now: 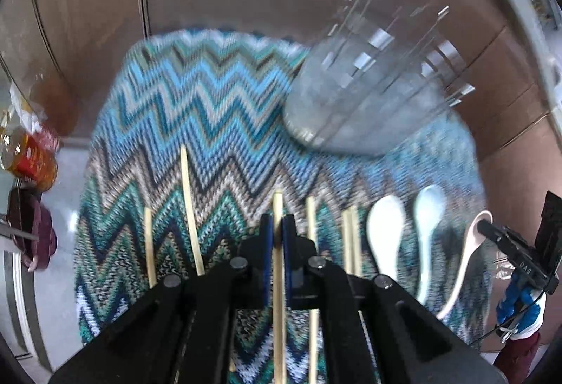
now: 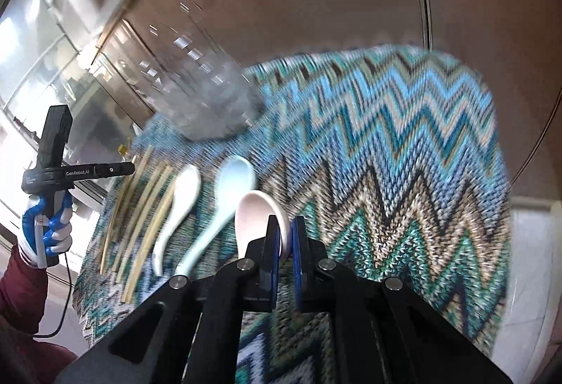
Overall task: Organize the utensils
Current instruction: 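Lift both items and drop them into the wire utensil holder, opening both tools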
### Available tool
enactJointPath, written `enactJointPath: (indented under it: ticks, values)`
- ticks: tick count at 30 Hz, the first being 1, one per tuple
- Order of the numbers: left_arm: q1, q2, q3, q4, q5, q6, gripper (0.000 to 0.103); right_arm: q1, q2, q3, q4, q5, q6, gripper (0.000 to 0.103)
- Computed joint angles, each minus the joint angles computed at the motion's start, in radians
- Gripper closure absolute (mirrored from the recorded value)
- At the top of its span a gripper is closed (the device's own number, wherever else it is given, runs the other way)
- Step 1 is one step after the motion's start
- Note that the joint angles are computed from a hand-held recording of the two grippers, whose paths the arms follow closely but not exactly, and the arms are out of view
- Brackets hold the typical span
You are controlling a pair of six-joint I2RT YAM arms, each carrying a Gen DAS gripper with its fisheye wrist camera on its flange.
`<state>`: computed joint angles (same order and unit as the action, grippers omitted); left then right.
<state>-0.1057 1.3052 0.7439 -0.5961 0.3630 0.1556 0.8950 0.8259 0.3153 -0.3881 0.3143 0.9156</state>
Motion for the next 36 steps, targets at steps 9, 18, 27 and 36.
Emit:
enactJointPath:
  ticks: [9, 18, 27, 36]
  values:
    - [0.054, -0.359, 0.172, 0.086, 0.136, -0.16, 0.098, 0.278, 0.159, 0.49, -0.212, 0.527, -0.05, 0.096]
    - [-0.17, -0.251, 0.192, 0.652, -0.231, -0.433, 0.098, 0.128, 0.444, 0.682, 0.17, 0.816, -0.438, 0.097]
    - [-0.373, -0.071, -0.012, 1.087, -0.533, -0.377, 0.098, 0.01, 0.634, 0.547, 0.516, 0.82, -0.513, 0.096]
    - [-0.347, -0.045, -0.117, 1.18, -0.494, -0.347, 0.075, 0.047, 0.712, 0.456, 0.675, 0.773, -0.521, 0.07]
